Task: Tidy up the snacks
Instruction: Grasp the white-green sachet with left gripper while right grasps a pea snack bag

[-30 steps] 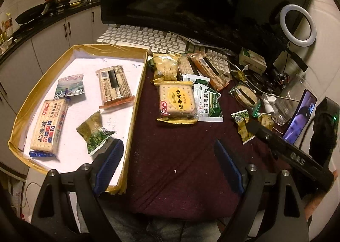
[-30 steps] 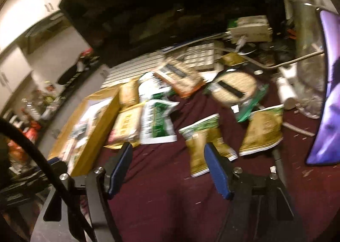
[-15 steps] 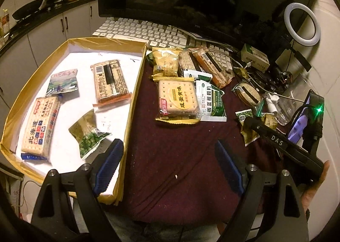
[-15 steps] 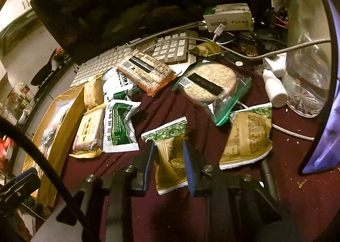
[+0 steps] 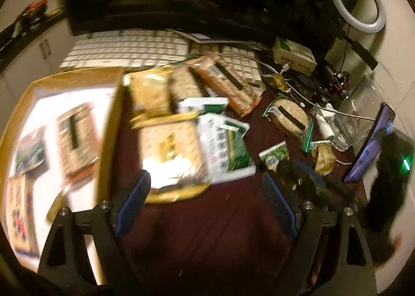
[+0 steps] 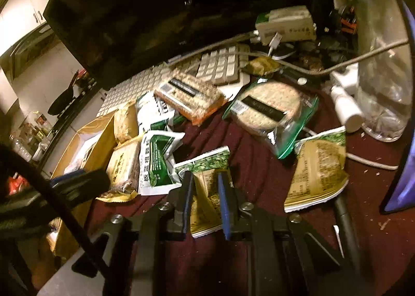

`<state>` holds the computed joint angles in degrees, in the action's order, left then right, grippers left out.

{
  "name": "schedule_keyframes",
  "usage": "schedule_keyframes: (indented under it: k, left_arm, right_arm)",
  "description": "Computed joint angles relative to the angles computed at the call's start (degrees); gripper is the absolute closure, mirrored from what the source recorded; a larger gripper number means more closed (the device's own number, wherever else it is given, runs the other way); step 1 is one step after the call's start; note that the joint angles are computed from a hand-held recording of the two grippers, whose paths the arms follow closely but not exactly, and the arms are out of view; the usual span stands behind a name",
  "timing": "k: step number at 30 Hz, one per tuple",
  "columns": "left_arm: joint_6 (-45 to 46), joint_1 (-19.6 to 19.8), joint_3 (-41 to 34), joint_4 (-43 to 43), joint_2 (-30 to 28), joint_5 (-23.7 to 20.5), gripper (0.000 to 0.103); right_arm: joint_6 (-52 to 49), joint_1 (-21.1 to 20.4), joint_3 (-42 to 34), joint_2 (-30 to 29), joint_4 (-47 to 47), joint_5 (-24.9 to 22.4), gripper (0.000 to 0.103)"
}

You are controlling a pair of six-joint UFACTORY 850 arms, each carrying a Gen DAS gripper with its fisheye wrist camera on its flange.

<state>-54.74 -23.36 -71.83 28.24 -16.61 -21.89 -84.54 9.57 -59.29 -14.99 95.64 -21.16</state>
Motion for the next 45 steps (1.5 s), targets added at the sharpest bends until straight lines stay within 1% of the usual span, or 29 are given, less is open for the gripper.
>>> schedule_keyframes:
  k: [1, 3, 5, 7, 9, 10, 11, 12, 13, 14, 15, 16, 17, 19, 20, 22, 23, 25, 26, 27, 28, 30, 32, 34, 37, 38, 40, 41, 45]
  left_arm:
    - [3.77, 0.25, -1.8, -3.26, -1.63, 0.33, 0.016]
    - [9.63, 0.81, -5.98, -9.05, -5.15, -1.79, 0.016]
    - [15.31, 1.52, -8.79, -13.5, -7.6, -1.62, 0.016]
    - [15.44, 1.48, -11.25, -12.63, -9.66, -3.62, 0.017]
    - [14.73, 1.27, -13.05, -10.19, -11.23, -4.37, 0.018]
    - [12.69, 0.96, -13.7, -6.99, -11.77, -5.11, 0.026]
    - [10.77, 0.51, -14.34, -3.51, -12.29, -6.06, 0.03]
    - [10.75, 0.35, -14.66, -2.12, -12.52, -6.47, 0.036]
    - [11.37, 0.29, -14.7, -1.79, -12.62, -6.55, 0.042]
    - [14.15, 0.46, -15.03, -3.86, -12.96, -7.12, 0.047]
    - [18.08, 0.97, -15.4, -7.65, -13.29, -7.89, 0.054]
    - [19.86, 1.34, -14.98, -9.97, -13.04, -7.46, 0.054]
    - [19.39, 1.63, -13.5, -10.55, -11.96, -5.82, 0.054]
    - [20.95, 1.86, -12.74, -13.04, -11.18, -5.47, 0.054]
    - [21.32, 1.83, -12.76, -13.75, -11.15, -5.57, 0.051]
    - [22.64, 1.64, -13.6, -14.73, -11.91, -6.84, 0.037]
    - [22.16, 1.37, -14.24, -13.63, -12.54, -7.95, 0.035]
    - [20.06, 0.84, -14.75, -10.86, -13.39, -9.45, 0.035]
    - [18.34, 0.47, -14.15, -8.83, -13.05, -8.94, 0.037]
    - [18.39, 0.38, -13.48, -9.2, -12.6, -8.3, 0.047]
    - [19.96, 0.51, -12.8, -11.48, -12.07, -7.67, 0.052]
    - [18.39, 0.44, -10.89, -11.08, -10.49, -6.35, 0.057]
    - [17.25, 0.57, -9.01, -11.24, -8.91, -4.75, 0.058]
    - [17.55, 0.98, -7.06, -13.66, -7.15, -3.19, 0.058]
    - [19.76, 2.06, -3.59, -19.91, -4.05, 0.2, 0.058]
    - [22.25, 2.66, -2.07, -24.56, -2.72, 1.82, 0.058]
    - [27.09, 3.19, 0.12, -31.73, -0.78, 4.1, 0.058]
    - [28.8, 3.21, 0.98, -33.7, 0.02, 4.91, 0.058]
    - [32.57, 2.46, 4.28, -37.46, 3.12, 7.16, 0.058]
  right_arm:
    - [-1.49, 0.07, 0.34, 0.28, 1.65, 0.42, 0.089]
    - [-3.12, -0.23, 0.73, 0.53, 3.96, 0.25, 0.091]
    - [-3.13, -0.68, 0.78, 0.47, 4.47, -0.44, 0.091]
    - [-2.43, -0.79, 0.54, 0.27, 3.64, -0.97, 0.091]
    - [-2.13, -0.86, 0.46, 0.17, 3.35, -1.4, 0.091]
    - [-1.6, -0.96, 0.29, -0.01, 2.77, -1.96, 0.091]
    - [-1.16, -1.07, 0.17, -0.14, 2.3, -2.45, 0.09]
    - [-1.06, -1.15, 0.19, -0.17, 2.4, -2.71, 0.088]
    - [-0.64, -1.22, 0.16, -0.24, 2.1, -3.03, 0.088]
    - [0.13, -1.34, -0.02, -0.42, 1.32, -3.56, 0.087]
    - [0.45, -1.4, -0.06, -0.46, 1.1, -3.87, 0.087]
    - [0.65, -1.49, -0.06, -0.51, 1.13, -4.09, 0.087]
    - [0.74, -1.6, -0.01, -0.5, 1.22, -4.37, 0.087]
    - [1.49, -1.82, -0.19, -0.72, 0.94, -5.0, 0.086]
    - [2.88, -1.94, -0.55, -1.04, -0.26, -5.51, 0.085]
    - [4.46, -2.14, -0.81, -1.27, -1.58, -6.3, 0.083]
    - [4.77, -2.19, -0.85, -1.3, -1.9, -6.5, 0.083]
    - [6.38, -2.08, -1.29, -1.62, -4.3, -6.95, 0.079]
    - [6.52, -1.88, -1.45, -1.69, -5.05, -6.65, 0.078]
    - [6.15, -1.58, -1.4, -1.56, -5.15, -5.9, 0.077]
    - [5.73, -1.22, -1.25, -1.36, -5.03, -4.92, 0.077]
    - [5.48, -0.85, -1.2, -1.22, -5.45, -4.28, 0.076]
    - [5.58, -0.78, -1.27, -1.25, -5.68, -4.06, 0.076]
    - [5.67, -0.81, -1.29, -1.27, -5.86, -4.16, 0.075]
    - [5.91, -0.73, -1.49, -1.43, -6.79, -4.37, 0.063]
    - [6.18, -0.63, -1.58, -1.46, -7.27, -4.3, 0.058]
    - [6.29, -0.44, -1.67, -1.46, -7.86, -4.01, 0.057]
    - [6.57, -0.27, -1.78, -1.46, -8.59, -3.72, 0.057]
    - [8.25, 0.74, -1.84, -1.18, -11.17, -0.96, 0.058]
